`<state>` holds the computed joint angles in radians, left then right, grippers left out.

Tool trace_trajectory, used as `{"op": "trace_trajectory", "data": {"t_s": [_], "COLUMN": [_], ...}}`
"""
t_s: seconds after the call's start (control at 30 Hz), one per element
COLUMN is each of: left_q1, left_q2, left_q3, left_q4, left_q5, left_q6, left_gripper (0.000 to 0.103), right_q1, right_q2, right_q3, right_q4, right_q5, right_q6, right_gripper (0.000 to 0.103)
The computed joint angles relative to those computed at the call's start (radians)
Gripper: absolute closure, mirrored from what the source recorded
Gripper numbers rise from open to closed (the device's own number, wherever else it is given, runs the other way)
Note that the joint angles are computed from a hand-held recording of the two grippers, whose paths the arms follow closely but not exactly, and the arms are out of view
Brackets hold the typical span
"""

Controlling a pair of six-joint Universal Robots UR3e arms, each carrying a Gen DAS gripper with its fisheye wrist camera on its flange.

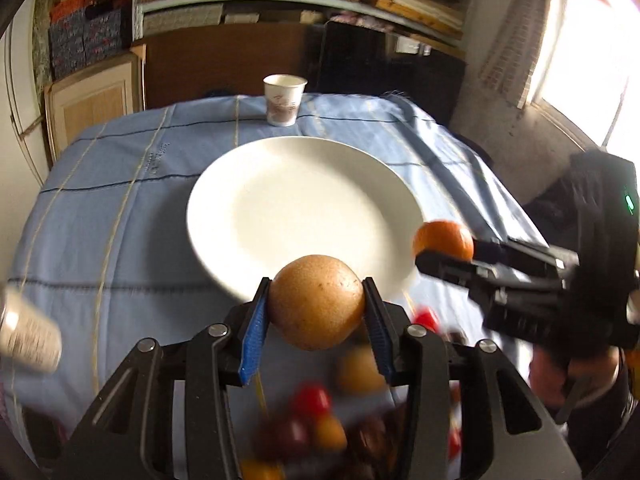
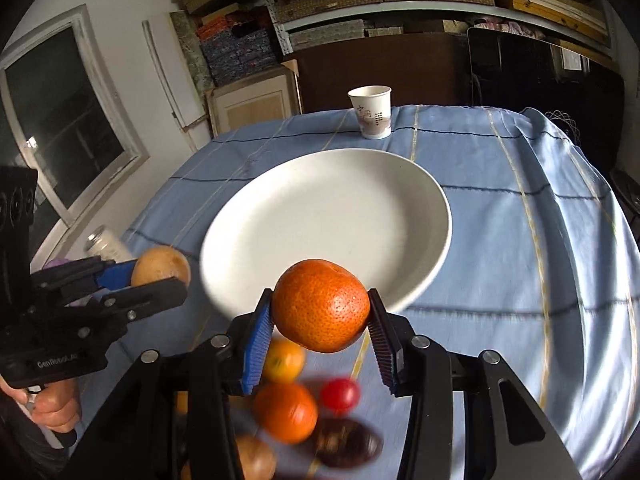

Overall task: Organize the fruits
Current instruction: 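Carry both fruits onto the white plate and open both tools, then withdraw both tools from the plate back toward the fruit pile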

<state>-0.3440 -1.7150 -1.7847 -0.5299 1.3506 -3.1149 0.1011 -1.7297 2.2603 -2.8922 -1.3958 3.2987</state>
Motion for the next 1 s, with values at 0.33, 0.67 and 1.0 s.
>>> {"op": "trace_trajectory", "data": {"t_s": [0.33,0.67,1.0], "left_q1": [-0.005,0.003,0.057], "left_q2": [-0.379,-0.36,0.256], "left_q3": [0.421,0.393,-0.327], "left_q4": [-0.219,-0.196,0.124], "left_q5": [0.04,0.04,0.066], "left_q6": [-0.024,-0.047,-0.115], "left_gripper": [0.059,0.033,0.006], "right_q1": [-0.013,-0.008,-0.132], "right_q2": [0.324,0.258,-0.437], "right_q3": [-0.271,-0.214,0.339], "right_q4": [0.124,0.097,0.05], "right_q5": [0.003,-0.009,0.139], "right_q6": [-0.025,-0.058,-0.077], "right_gripper": [0.057,0.043,0.032]}}
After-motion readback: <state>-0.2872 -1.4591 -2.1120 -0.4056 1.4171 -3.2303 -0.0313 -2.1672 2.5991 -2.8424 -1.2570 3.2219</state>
